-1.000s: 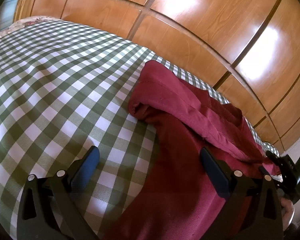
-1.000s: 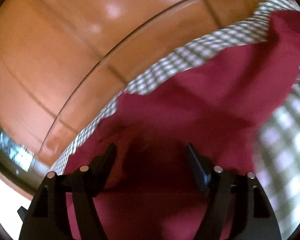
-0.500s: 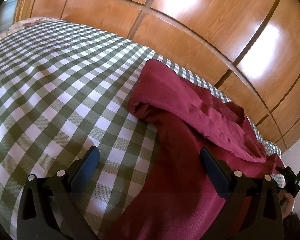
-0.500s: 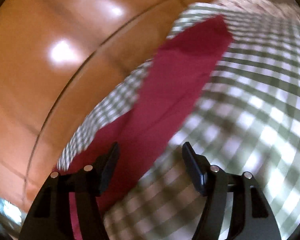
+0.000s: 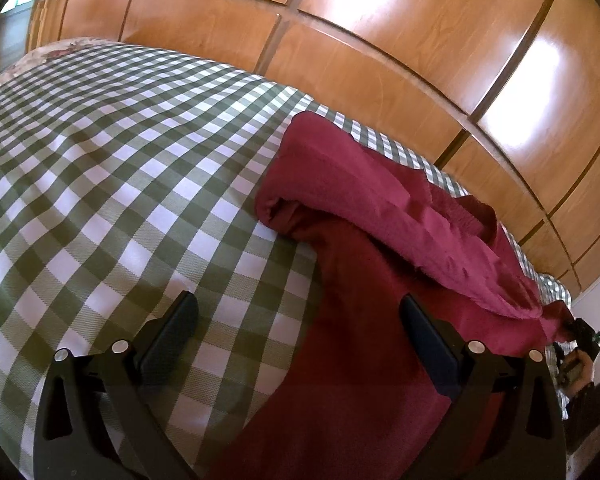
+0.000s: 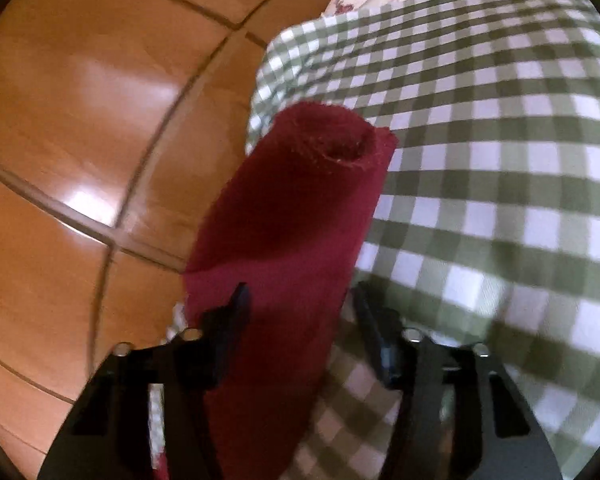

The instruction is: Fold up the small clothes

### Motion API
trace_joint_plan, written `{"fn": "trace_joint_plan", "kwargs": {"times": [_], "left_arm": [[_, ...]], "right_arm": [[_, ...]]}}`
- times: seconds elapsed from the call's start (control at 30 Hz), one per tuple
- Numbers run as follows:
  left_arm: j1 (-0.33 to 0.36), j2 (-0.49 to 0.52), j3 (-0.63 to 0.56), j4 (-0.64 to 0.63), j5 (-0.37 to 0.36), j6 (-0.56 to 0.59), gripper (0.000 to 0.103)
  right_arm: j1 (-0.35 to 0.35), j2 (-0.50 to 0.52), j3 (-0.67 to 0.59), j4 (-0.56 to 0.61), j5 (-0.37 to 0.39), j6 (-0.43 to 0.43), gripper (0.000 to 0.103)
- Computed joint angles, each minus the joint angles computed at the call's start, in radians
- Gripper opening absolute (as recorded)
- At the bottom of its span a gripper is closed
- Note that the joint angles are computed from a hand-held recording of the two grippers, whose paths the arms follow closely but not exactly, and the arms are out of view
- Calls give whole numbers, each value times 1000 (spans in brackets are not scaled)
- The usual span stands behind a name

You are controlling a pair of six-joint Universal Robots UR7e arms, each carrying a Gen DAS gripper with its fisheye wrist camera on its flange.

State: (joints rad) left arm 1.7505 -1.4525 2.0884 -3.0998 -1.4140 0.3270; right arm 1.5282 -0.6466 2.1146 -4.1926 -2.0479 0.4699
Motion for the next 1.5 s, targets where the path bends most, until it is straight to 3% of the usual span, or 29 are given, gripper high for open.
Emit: {"fn": "trace_joint_plan", "kwargs": {"times": [0.1,0.2,0.27,0.33,0.43,0.53,0.63,0.7,0.8,0.9,0.97,1.0,1.03,1.13,1.23,1.33,1.5], "left_arm": [[-6,4,1,-5,16,4,99],[-9,5,1,-6,22,5,99],[-10,5,2,-6,24,5,99],[-10,5,1,-5,24,5,99],[-10,5,1,-5,23,5,99],[-9,5,1,-5,21,4,99],[-11,5,1,-5,23,3,99],[-10,5,1,-4,21,2,99],[-11,6,0,-5,23,1,99],[-11,6,0,-6,23,1,99],[-10,6,0,-6,22,1,99],[-10,6,1,-7,20,1,99],[-9,6,0,-7,18,0,99],[-8,5,1,-6,15,-1,99],[-6,4,0,-6,9,-2,99],[-4,4,1,-7,3,-4,99],[-4,2,1,-6,3,-5,99]], "right_arm": [[4,6,-33,65,-32,-99,42],[0,16,-49,88,-13,-140,15],[-29,26,-30,31,52,-123,12],[-36,41,-7,-61,75,-102,12],[-18,28,44,-142,43,-75,11],[20,-32,102,-81,-101,29,11],[-4,-58,163,-57,-59,110,11],[-27,-41,180,-120,-6,76,12],[-46,-3,185,-209,38,58,21],[-34,7,150,-197,12,-6,27],[-30,8,128,-187,8,-24,39],[-25,6,114,-173,4,-36,39],[-21,1,102,-148,-6,-46,37],[-23,-16,87,-75,1,-39,12],[-2,3,82,-118,1,-36,12],[58,16,59,-136,-23,-105,12],[164,28,4,-96,-1,-194,12]]}}
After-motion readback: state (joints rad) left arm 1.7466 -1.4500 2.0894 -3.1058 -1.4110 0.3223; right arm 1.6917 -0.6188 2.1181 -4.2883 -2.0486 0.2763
